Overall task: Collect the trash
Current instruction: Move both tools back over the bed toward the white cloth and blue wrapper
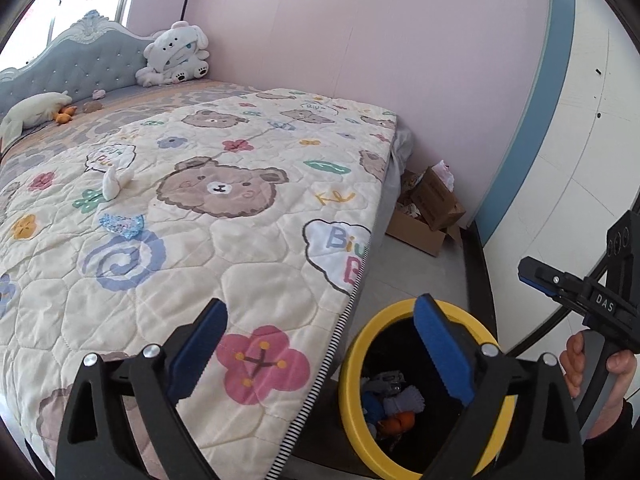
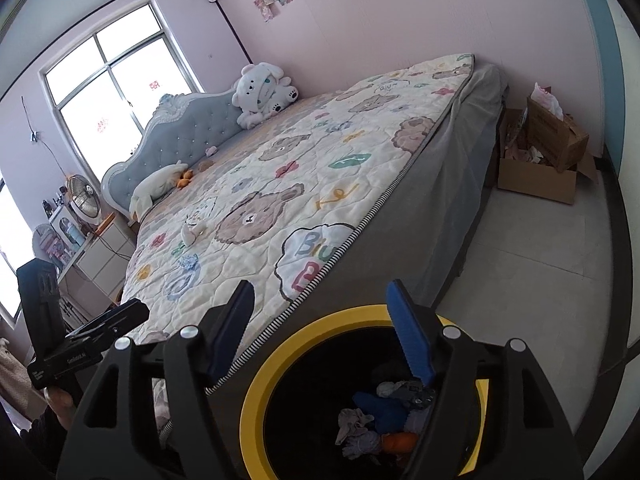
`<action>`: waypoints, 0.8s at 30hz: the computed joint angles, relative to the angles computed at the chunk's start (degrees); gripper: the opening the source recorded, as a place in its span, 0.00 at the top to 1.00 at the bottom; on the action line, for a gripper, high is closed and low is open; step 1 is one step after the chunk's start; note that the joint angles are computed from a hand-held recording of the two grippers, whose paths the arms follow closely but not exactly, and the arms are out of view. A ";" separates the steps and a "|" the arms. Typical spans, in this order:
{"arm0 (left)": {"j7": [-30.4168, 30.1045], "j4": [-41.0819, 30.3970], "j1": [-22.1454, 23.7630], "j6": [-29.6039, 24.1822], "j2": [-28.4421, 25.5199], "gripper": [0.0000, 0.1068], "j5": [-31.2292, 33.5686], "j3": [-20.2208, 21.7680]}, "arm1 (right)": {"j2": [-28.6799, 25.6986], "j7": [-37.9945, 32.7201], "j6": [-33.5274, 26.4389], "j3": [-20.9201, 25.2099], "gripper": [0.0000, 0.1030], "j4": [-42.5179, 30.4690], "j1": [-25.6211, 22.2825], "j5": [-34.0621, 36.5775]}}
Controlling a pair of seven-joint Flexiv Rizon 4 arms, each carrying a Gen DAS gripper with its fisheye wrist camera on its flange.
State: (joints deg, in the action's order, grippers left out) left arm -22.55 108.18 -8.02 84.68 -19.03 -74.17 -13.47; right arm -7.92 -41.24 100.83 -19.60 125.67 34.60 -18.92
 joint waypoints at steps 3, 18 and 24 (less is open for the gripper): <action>0.16 -0.96 0.96 1.00 -0.73 0.15 -0.49 0.35 | -2.91 -2.08 -1.27 9.24 0.29 -4.30 -7.28 1.09; -9.43 -6.06 9.20 2.06 -5.30 0.15 8.68 1.29 | -17.65 -10.93 -10.15 27.73 0.22 -26.49 -17.80 2.95; -16.83 -9.85 12.95 1.50 -8.40 0.15 16.51 2.01 | -23.99 -17.37 -14.90 32.16 0.22 -36.44 -18.33 4.33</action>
State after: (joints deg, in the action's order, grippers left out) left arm -39.38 98.33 4.92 86.19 -27.43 -57.66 -11.47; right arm -31.90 -58.62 85.94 12.56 89.23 16.27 -14.59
